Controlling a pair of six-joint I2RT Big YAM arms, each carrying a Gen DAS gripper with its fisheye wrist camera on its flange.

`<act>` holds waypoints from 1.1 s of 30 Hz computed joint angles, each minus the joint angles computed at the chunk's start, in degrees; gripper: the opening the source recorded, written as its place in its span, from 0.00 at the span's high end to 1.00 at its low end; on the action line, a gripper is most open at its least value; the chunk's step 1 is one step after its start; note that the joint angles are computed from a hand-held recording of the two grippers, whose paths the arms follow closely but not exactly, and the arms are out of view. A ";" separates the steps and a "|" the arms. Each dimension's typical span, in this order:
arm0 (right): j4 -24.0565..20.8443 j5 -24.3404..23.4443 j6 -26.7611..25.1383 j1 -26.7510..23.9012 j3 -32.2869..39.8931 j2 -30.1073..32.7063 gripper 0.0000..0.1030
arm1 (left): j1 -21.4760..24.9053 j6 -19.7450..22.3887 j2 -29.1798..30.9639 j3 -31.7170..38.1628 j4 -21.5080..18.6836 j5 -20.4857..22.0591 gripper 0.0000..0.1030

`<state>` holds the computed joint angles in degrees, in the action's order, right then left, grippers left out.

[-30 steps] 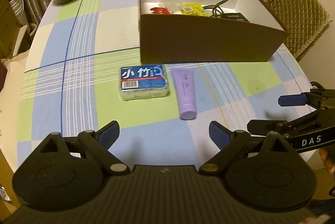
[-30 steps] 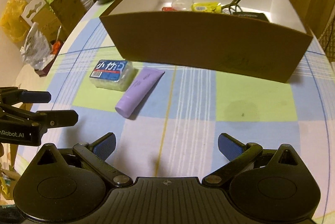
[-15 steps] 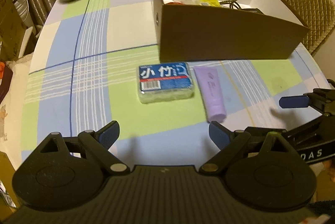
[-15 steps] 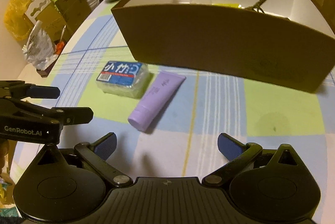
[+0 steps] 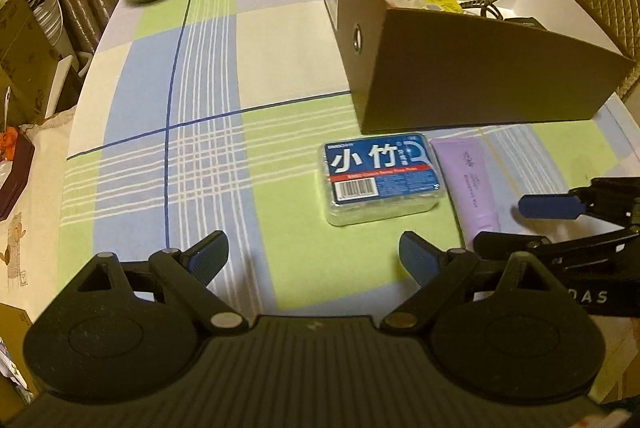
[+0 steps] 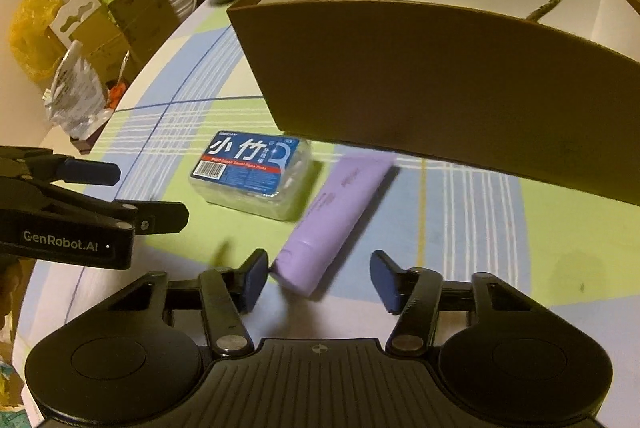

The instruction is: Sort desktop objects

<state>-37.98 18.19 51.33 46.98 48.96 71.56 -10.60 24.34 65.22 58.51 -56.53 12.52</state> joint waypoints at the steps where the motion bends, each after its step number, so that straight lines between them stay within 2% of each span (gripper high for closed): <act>1: -0.36 -0.23 -0.08 -0.13 0.15 0.31 0.62 | 0.04 0.07 0.32 0.14 -0.03 0.09 0.13; 2: -0.84 -0.72 0.19 -0.38 0.15 0.49 0.71 | 0.14 0.26 0.56 0.24 -0.11 0.36 0.13; 3: -1.33 -0.94 1.09 -0.66 -0.02 0.50 0.72 | 0.15 0.41 0.75 0.31 -0.14 0.58 0.13; 7: -0.50 -0.62 2.93 -1.59 -1.29 -1.06 0.72 | -0.19 0.94 1.60 0.65 -0.17 1.24 0.13; 11: 0.13 -0.26 1.16 -1.79 -1.26 -0.85 0.65 | -0.64 1.28 2.29 1.12 -0.27 1.75 0.13; 13: 0.48 -0.10 0.48 -1.85 -1.26 -0.49 0.64 | -0.93 1.29 2.49 1.33 -0.18 1.84 0.13; 14: 0.77 0.10 -0.12 -1.84 -1.35 -0.39 0.65 | -1.07 1.26 2.57 1.40 -0.20 1.93 0.13; 16: -0.26 0.66 -1.37 -1.72 -0.99 -0.14 0.74 | -1.34 1.35 2.74 1.56 -0.19 2.19 0.13; 17: -0.95 1.06 -1.25 -1.62 -0.90 -0.20 0.74 | -1.51 1.42 2.78 1.60 -0.17 2.24 0.12; 21: -3.55 2.58 1.86 -1.97 -2.20 -2.32 0.74 | -2.14 1.19 3.09 1.63 -0.10 2.69 0.11; 24: -5.66 3.46 4.70 -2.30 -3.80 -4.92 0.74 | -2.83 0.19 3.73 1.74 0.04 2.98 0.06; 33: -12.80 6.31 13.04 -2.98 -6.74 -11.01 0.74 | -7.05 -2.38 6.43 2.51 2.33 1.99 0.05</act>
<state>-50.78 24.50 64.37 43.99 42.22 60.56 -17.65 21.95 71.65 61.02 -54.21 14.51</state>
